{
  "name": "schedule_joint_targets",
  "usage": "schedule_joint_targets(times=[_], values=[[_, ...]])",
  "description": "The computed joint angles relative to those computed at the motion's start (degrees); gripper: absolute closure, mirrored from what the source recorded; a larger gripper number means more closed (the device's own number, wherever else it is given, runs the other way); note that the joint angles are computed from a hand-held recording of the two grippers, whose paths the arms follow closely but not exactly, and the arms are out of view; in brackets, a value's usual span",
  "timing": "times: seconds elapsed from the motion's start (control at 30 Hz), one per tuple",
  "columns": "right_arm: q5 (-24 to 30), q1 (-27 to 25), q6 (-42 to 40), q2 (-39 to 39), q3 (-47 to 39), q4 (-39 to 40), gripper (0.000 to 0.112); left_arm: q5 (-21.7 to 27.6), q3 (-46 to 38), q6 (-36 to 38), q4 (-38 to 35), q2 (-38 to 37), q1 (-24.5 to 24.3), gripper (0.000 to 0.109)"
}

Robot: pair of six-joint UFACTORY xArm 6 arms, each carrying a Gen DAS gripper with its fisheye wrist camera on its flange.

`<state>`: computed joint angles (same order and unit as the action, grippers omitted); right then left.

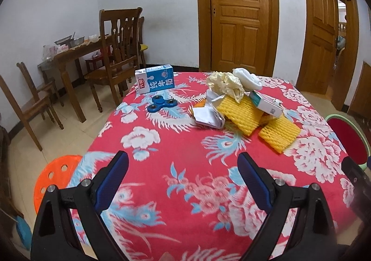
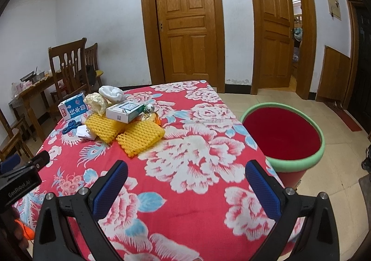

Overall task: Collect trash
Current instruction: 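Reach over the pile and grasp the white medicine box with the right gripper, then grasp the crumpled yellowish plastic bag with the left gripper while the right lifts the box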

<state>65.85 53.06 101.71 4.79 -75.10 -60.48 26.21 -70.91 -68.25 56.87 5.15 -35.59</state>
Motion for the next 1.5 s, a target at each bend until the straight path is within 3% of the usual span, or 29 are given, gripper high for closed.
schedule_joint_targets(times=[0.5, 0.9, 1.1, 1.23, 1.3, 1.37, 1.5], values=[[-9.53, -8.55, -9.74, 5.81, -10.01, 5.9, 0.009, 1.57, -18.2, 21.33, -17.44, 12.79, 2.92, 0.014], [-12.37, -12.51, -21.1, 21.84, -29.21, 15.48, 0.009, 4.67, -32.56, 35.31, -29.71, 24.52, 5.21, 0.016], [-11.31, -13.57, -24.33, 29.08, -38.41, 19.32, 0.01, 7.66, -38.7, 41.21, -34.36, 29.83, 5.94, 0.017], [-11.25, -14.12, -24.55, 31.34, -41.15, 20.82, 0.025, 7.75, -40.69, 44.27, -37.92, 31.76, 6.34, 0.018], [-13.22, -14.71, -24.38, 31.14, -40.21, 21.85, 0.045, 7.63, -40.86, 46.04, -39.75, 32.04, 6.41, 0.018], [-15.43, -15.38, -24.07, 30.69, -38.82, 23.26, 0.058, 7.2, -40.63, 48.95, -42.63, 31.96, 6.5, 0.018], [-17.04, -15.32, -23.02, 29.51, -36.92, 22.07, 0.059, 6.93, -40.29, 52.01, -46.43, 31.3, 6.48, 0.018]])
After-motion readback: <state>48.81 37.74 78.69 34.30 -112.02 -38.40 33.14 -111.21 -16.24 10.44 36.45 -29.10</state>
